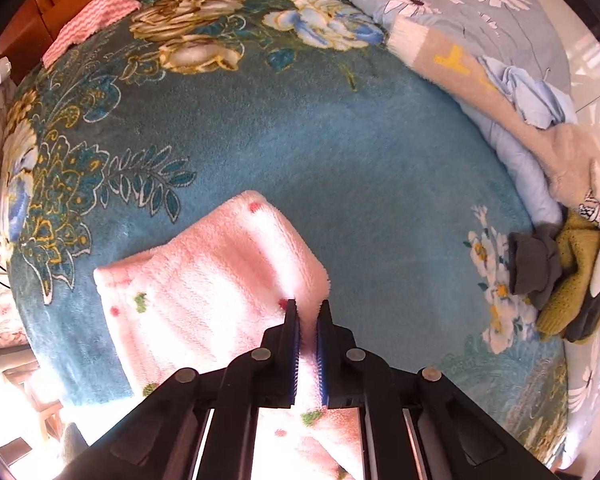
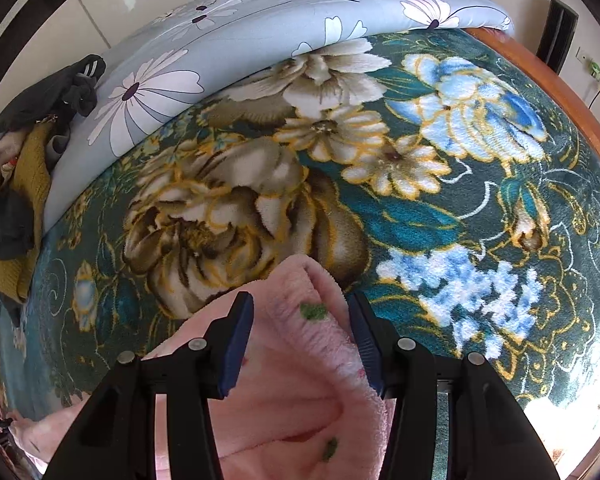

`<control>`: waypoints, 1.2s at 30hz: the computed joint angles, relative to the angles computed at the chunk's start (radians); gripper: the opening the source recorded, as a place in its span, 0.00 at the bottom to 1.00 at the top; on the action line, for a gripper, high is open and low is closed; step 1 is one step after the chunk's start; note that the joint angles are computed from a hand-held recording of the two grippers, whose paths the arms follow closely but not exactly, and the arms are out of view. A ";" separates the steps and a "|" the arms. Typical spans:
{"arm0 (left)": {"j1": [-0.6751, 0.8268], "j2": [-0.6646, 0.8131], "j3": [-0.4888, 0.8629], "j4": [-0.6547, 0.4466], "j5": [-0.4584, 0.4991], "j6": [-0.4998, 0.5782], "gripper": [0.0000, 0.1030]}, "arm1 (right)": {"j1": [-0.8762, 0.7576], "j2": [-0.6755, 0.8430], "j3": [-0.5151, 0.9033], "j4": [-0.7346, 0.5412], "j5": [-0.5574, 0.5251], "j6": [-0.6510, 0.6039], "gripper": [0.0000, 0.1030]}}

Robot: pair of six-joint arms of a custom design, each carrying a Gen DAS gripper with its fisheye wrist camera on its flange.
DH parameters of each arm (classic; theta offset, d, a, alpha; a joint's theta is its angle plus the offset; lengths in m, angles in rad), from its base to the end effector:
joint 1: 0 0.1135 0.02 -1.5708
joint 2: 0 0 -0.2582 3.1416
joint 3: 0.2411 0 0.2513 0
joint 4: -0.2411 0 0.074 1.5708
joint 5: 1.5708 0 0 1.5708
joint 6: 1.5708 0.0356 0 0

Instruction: Fold clothes

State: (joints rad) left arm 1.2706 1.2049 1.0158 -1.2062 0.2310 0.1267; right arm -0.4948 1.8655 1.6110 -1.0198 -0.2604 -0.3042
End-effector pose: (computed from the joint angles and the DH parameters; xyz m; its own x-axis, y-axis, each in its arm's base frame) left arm 0.0662 0.1863 0.2607 -0.4049 -0.8919 -0.2017 -0.8739 0.4423 -0.2016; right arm 0.3370 -0.1714 0.2535 -0.9206 0.1679 -0.3525 0.1225 0.9815 0.1474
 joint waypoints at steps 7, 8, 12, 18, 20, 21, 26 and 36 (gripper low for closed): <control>-0.092 0.079 0.161 0.008 0.014 -0.121 0.07 | 0.019 -0.032 0.010 -0.006 0.001 -0.041 0.07; -0.125 0.109 0.175 0.038 0.005 -0.160 0.07 | 0.018 -0.032 0.023 -0.005 -0.012 -0.029 0.07; -0.266 0.233 0.251 0.146 -0.022 -0.332 0.07 | 0.004 -0.021 0.112 0.073 -0.094 0.147 0.05; -0.392 0.441 0.261 0.326 0.075 -0.455 0.11 | 0.078 0.066 0.217 0.106 0.016 0.264 0.04; -0.420 0.459 0.249 0.327 0.069 -0.455 0.14 | 0.102 0.089 0.226 0.091 0.055 0.261 0.04; -0.422 0.457 0.241 0.327 0.085 -0.441 0.18 | 0.110 0.097 0.225 0.085 0.068 0.258 0.05; -0.335 0.355 0.203 0.261 0.211 -0.314 0.36 | 0.110 0.074 0.188 0.077 0.079 0.248 0.13; 0.258 0.101 0.042 0.026 0.259 0.344 0.53 | -0.053 -0.230 -0.104 0.008 -0.115 0.098 0.45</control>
State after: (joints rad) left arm 1.5281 1.3057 1.0573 -1.1804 0.4901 0.4703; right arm -0.5478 1.6351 1.5067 -1.0116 -0.3757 -0.2063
